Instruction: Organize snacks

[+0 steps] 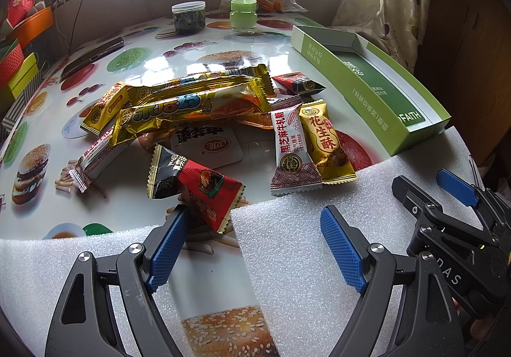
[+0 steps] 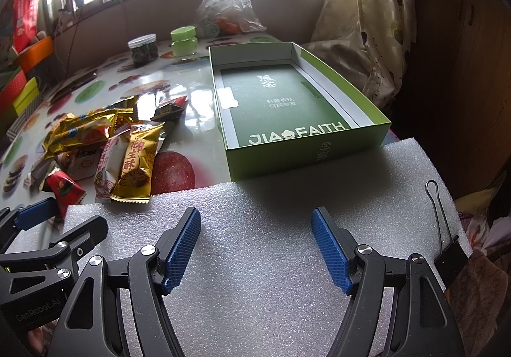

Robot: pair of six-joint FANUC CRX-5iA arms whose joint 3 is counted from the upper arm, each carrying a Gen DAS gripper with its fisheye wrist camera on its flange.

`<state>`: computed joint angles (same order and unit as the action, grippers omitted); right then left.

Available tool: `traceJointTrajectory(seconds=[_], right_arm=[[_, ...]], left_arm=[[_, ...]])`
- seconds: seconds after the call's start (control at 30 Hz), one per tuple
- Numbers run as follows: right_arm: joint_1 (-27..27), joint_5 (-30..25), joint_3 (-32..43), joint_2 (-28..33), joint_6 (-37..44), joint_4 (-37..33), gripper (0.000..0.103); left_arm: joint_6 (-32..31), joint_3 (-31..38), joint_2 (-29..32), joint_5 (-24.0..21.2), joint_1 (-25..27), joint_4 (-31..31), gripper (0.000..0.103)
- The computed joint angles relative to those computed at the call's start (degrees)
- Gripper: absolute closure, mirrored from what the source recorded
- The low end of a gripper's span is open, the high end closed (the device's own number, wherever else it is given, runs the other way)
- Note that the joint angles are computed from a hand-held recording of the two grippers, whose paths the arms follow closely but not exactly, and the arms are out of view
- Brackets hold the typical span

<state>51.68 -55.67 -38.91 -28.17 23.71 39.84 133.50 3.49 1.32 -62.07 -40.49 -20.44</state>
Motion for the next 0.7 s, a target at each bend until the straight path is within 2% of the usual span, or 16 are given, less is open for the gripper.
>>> traceJointTrajectory(seconds=[0.37,0.5,0.7], right_arm=[[-0.31,-0.02,1.11,0.00,2.34,-1.01,0.031],[0.39,3.48,0.78,-1.01,3.23,1.85,0.031],[-1.35,7.32,4.75,1.81,10.54,-3.93,0.033]], left_arm=[[-3.65,-0.79,-1.03,-0.20,2.35,3.71,0.020],[-3.42,-2.00,-2.92,0.25,3.79,4.41,0.020],[-1.18,-1.74,-5.63,-1.59,5.03,0.73,0.020]])
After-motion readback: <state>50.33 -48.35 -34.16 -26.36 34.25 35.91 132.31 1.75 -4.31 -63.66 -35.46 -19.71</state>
